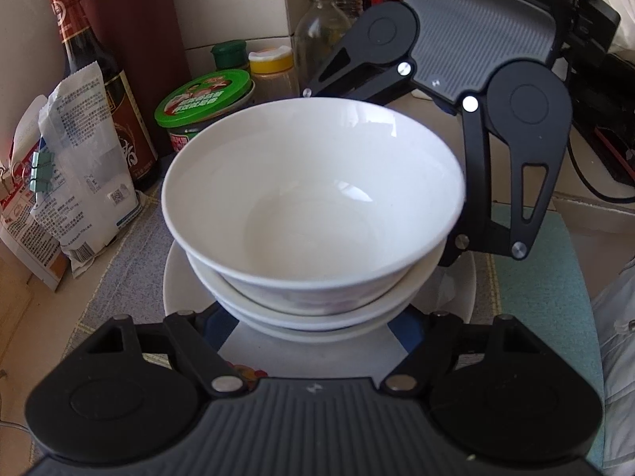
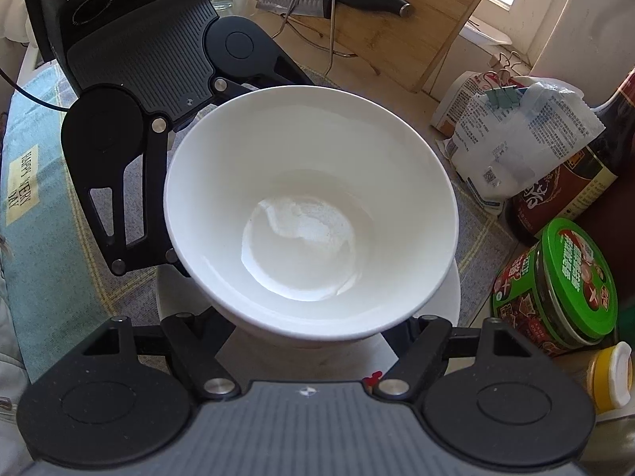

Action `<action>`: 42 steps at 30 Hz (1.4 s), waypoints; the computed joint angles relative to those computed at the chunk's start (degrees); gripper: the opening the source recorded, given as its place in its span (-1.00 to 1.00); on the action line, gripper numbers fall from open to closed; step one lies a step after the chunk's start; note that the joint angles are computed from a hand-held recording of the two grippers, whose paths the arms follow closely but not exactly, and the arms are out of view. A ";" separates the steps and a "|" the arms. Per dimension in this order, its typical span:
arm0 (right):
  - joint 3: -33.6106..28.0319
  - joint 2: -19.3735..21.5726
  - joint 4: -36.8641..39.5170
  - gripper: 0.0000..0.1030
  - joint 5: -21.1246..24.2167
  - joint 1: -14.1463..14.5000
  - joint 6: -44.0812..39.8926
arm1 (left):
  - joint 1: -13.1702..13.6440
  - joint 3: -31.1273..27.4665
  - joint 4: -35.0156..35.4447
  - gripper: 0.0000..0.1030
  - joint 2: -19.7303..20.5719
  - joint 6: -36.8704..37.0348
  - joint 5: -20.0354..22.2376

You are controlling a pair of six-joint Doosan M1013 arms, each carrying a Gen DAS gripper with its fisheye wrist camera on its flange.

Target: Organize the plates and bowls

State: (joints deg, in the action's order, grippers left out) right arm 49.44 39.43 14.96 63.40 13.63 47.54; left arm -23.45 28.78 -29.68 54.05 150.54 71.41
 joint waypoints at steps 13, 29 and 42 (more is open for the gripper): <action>0.87 -0.38 1.84 0.60 -0.92 -0.37 1.40 | 0.22 2.50 -1.08 0.57 -1.13 -0.50 -2.37; 7.25 -4.98 -3.59 1.00 -7.92 1.16 10.42 | 0.19 26.13 -0.91 0.98 -14.65 -3.09 -29.06; 13.43 -9.98 -30.76 1.00 -8.19 10.73 64.11 | 0.98 42.95 -4.93 0.99 -25.50 -14.06 -45.54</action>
State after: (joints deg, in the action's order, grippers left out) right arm 62.87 29.44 -15.80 55.21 24.35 111.65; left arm -22.47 71.73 -34.61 28.55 136.48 25.88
